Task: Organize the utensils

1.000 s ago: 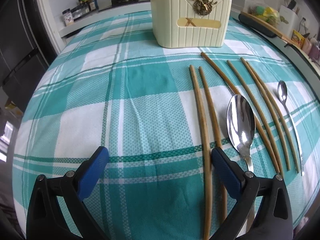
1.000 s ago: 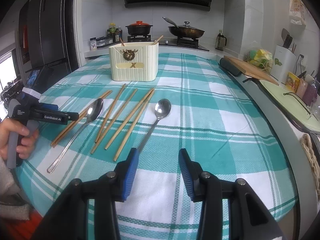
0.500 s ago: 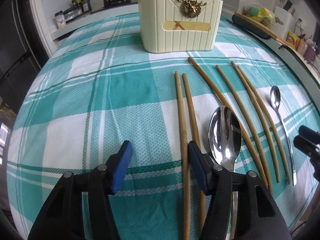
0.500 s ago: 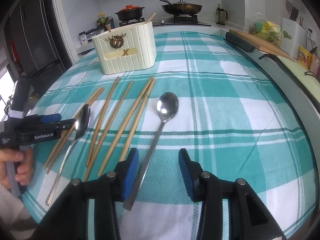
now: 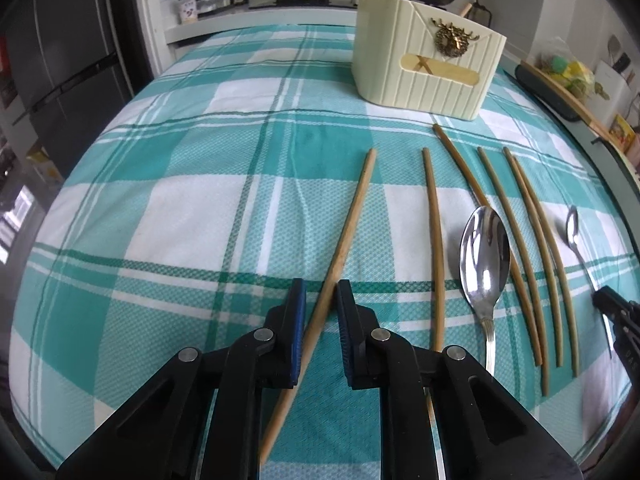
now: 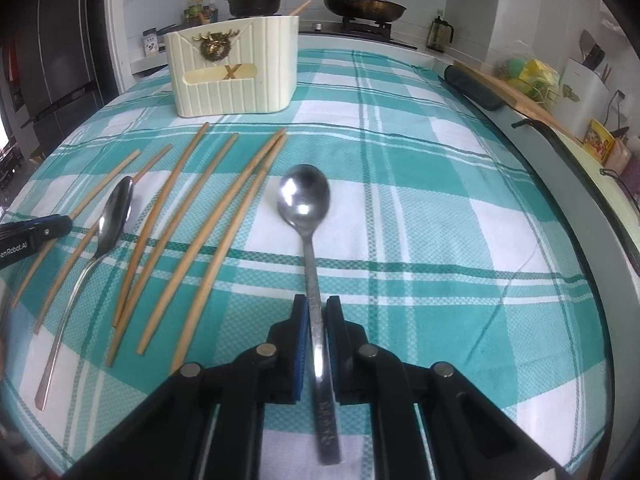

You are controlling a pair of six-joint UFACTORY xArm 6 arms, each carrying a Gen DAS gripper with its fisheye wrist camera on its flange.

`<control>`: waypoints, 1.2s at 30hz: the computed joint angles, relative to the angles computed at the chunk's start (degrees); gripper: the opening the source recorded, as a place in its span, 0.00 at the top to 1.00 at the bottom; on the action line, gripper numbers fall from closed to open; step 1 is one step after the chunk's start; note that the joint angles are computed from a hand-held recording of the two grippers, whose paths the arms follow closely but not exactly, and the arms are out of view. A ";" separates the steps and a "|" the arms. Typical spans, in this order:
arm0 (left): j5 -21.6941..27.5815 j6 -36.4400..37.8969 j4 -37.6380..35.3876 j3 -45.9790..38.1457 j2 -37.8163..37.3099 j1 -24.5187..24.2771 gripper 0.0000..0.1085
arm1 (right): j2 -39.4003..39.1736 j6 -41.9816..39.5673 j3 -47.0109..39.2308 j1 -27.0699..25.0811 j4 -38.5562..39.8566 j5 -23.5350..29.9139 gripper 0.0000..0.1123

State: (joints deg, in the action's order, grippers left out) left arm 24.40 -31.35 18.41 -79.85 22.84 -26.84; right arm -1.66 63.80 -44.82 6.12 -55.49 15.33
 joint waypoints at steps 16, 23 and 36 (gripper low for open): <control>5.69 28.80 -16.79 -4.10 0.80 1.21 0.35 | -6.80 -3.82 7.86 -5.55 2.37 -5.95 0.53; 11.05 36.99 -18.62 -13.84 7.57 1.66 0.35 | -4.63 -11.87 7.18 -6.15 11.46 -8.77 0.53; 15.71 45.32 -25.01 -26.76 16.02 2.28 0.24 | 2.61 -25.08 0.67 -5.79 19.15 -8.84 0.47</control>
State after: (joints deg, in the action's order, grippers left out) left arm 40.11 13.97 -6.60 -106.61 38.86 -24.55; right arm 0.95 38.72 -44.15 0.33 -36.34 6.49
